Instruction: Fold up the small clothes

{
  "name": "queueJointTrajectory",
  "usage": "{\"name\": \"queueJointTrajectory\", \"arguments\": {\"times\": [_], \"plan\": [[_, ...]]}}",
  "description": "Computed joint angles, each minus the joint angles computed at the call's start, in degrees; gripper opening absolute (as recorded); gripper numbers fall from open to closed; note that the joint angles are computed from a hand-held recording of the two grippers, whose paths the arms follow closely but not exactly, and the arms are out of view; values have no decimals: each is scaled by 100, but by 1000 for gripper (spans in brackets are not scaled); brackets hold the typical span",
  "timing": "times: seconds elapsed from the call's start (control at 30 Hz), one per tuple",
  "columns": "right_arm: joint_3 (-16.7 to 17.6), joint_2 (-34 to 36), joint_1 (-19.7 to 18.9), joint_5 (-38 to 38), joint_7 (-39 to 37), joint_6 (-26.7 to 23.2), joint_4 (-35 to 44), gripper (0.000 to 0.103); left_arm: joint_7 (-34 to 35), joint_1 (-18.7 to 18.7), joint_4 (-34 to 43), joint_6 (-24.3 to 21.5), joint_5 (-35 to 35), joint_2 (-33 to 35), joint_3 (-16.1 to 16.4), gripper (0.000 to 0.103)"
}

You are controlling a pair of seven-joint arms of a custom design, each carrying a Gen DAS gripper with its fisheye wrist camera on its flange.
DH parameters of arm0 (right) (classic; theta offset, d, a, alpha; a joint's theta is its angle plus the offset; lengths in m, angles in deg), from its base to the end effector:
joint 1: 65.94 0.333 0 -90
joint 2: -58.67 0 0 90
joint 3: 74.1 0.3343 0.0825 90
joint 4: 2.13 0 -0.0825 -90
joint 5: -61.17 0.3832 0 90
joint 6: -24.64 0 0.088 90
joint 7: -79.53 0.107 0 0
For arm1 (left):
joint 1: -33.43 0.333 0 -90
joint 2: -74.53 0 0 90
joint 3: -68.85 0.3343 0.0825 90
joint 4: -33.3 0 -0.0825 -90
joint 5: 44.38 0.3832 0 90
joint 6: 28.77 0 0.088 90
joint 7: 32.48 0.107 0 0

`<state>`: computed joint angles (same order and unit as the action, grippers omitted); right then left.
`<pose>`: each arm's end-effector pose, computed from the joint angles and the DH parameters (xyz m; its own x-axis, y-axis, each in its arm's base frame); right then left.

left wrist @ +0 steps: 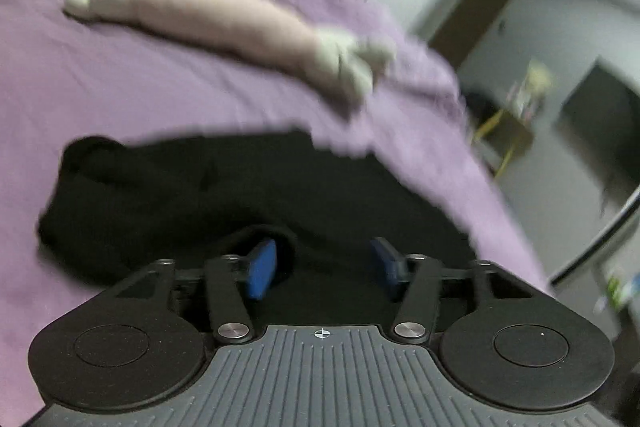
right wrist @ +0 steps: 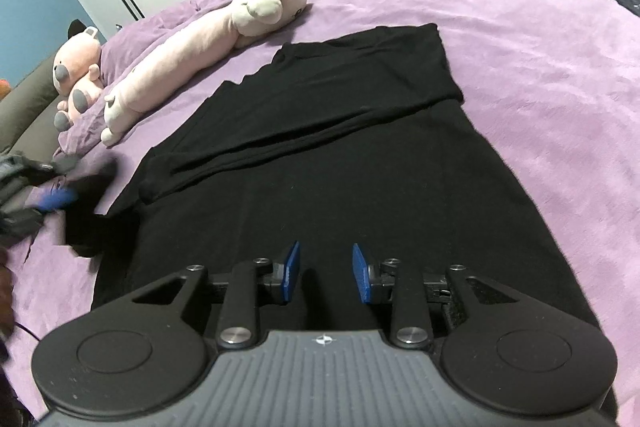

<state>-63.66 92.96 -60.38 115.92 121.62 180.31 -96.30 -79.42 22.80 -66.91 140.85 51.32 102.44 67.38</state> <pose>0.7105 0.1503 0.3247 0.3613 -0.8393 -0.4063 -0.8151 -0.0725 -0.5748 0.6446 -0.2045 0.3390 0.3414 -0.8238 0.4525 -0.4875 -0.5668 -0.6641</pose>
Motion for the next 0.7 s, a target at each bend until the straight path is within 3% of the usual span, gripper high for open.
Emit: {"name": "queueJointTrajectory", "arguments": {"times": [0.1,0.2,0.23,0.33,0.4,0.47,0.6,0.7], "plan": [[-31,207,-55,-125,212,-503,371,29,1191,45,-223,-232,-1556,107,-145,59],[63,517,-62,-184,319,-1017,896,30,390,-265,-840,-428,-1483,-275,136,62],[101,643,-38,-209,365,-1189,1101,30,310,-308,-1077,-691,-1572,-453,148,66],[254,1069,93,-245,482,-1626,1745,33,364,-338,-1652,-1667,-1991,-921,24,72],[259,1319,315,-424,589,-1775,2129,35,564,-173,-1874,-1952,-2363,-1085,-76,73],[220,1309,652,-795,190,-1495,2128,36,778,6,-2019,-2040,-2797,-1162,-161,73],[160,971,1312,-1392,-1263,440,1245,37,230,119,-2494,-1966,-2610,-1430,-179,73],[206,939,1439,-1697,-1741,1182,887,37,-138,183,-2626,-1909,-2364,-1491,-208,73]]}}
